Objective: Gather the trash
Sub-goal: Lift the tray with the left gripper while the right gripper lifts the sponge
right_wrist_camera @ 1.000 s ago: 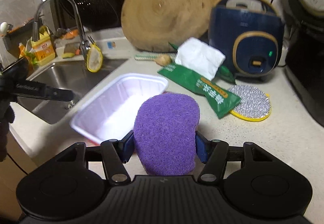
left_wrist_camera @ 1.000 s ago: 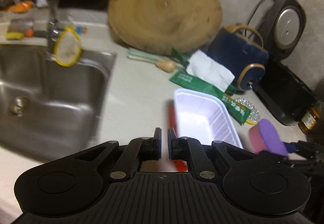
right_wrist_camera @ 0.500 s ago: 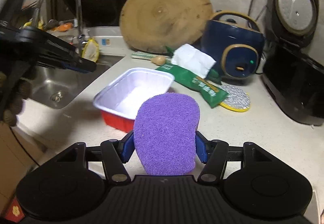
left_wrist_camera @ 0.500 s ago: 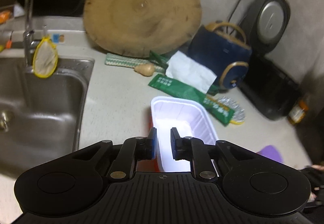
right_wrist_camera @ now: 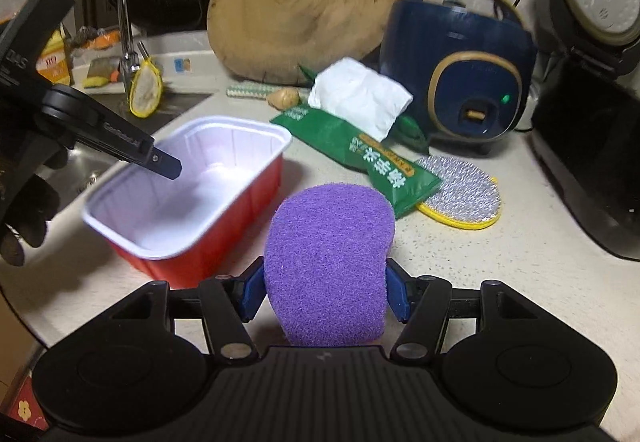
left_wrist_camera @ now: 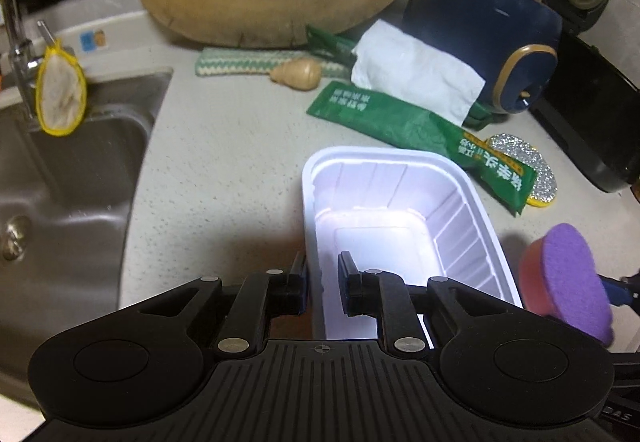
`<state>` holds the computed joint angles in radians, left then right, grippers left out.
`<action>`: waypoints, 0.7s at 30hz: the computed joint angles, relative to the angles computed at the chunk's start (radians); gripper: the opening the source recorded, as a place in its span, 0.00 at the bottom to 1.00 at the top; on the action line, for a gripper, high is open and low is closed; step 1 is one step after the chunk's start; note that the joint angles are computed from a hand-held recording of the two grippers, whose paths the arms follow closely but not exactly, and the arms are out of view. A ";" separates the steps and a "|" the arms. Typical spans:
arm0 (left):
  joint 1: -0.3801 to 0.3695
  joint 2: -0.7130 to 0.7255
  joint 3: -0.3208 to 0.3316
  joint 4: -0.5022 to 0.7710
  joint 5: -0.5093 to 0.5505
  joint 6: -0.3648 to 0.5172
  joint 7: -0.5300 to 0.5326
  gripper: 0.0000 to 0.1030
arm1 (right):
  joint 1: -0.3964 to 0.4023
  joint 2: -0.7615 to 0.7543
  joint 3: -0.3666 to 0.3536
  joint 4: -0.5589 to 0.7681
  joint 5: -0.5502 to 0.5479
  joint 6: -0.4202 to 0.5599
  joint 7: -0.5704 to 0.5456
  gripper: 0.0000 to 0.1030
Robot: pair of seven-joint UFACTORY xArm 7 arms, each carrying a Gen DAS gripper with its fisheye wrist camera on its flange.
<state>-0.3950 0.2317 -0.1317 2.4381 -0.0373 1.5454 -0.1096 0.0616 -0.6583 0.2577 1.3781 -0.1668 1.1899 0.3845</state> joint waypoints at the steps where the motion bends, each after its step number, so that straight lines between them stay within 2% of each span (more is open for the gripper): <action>1: -0.007 0.022 0.000 0.030 0.006 0.017 -0.010 0.18 | 0.003 0.005 -0.009 -0.006 0.002 -0.006 -0.008 0.59; 10: -0.054 0.116 0.020 0.157 0.035 0.093 -0.041 0.20 | 0.021 0.034 -0.088 -0.037 0.060 -0.056 -0.065 0.62; 16: -0.045 0.105 0.019 0.129 0.016 0.068 -0.042 0.19 | 0.017 0.040 -0.095 -0.049 0.079 -0.064 -0.061 0.66; 21: -0.017 0.041 0.005 0.020 -0.032 0.022 -0.058 0.15 | 0.020 0.030 -0.099 -0.056 0.088 -0.068 -0.065 0.66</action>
<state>-0.4118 0.2732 -0.1263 2.4583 -0.0690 1.5671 -0.1681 0.0820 -0.6285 0.1590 1.3218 -0.0784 1.1221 0.3191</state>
